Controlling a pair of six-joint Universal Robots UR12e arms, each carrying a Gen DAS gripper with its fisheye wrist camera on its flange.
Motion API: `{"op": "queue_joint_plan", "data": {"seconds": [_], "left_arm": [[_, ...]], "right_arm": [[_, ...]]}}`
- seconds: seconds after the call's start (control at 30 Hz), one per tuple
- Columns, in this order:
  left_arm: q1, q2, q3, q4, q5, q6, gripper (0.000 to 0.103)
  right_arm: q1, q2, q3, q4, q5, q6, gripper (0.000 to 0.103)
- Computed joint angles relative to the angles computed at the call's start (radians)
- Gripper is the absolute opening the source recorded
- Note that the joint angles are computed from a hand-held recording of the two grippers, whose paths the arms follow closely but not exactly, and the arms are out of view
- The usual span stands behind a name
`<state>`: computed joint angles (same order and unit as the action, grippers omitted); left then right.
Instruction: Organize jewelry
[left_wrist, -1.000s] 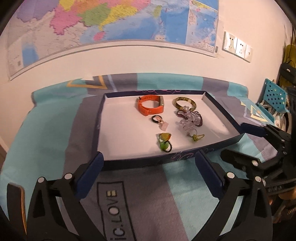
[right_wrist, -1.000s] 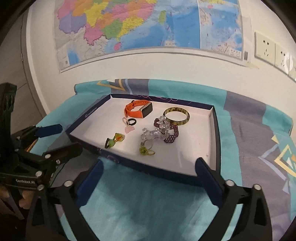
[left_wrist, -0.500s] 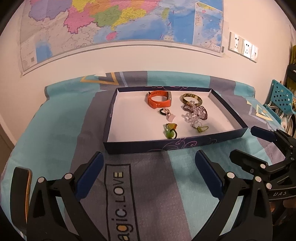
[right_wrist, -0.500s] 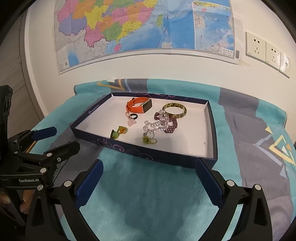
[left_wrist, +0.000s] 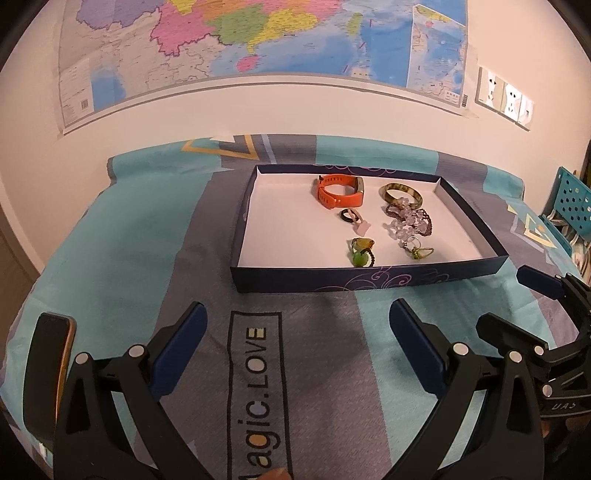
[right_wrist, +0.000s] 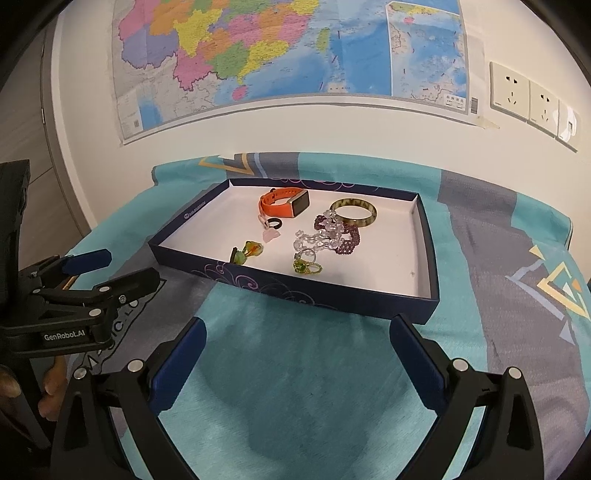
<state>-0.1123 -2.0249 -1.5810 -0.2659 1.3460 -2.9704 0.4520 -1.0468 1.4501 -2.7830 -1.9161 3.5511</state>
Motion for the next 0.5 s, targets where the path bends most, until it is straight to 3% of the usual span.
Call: {"op": "queue_joint_plan", "data": {"seconds": [0.5], "left_arm": [[-0.007,0.005,-0.011,0.008,0.018,0.019,0.097]], "right_arm": [[0.002,-0.002,0.002,0.002,0.006,0.006,0.096]]}}
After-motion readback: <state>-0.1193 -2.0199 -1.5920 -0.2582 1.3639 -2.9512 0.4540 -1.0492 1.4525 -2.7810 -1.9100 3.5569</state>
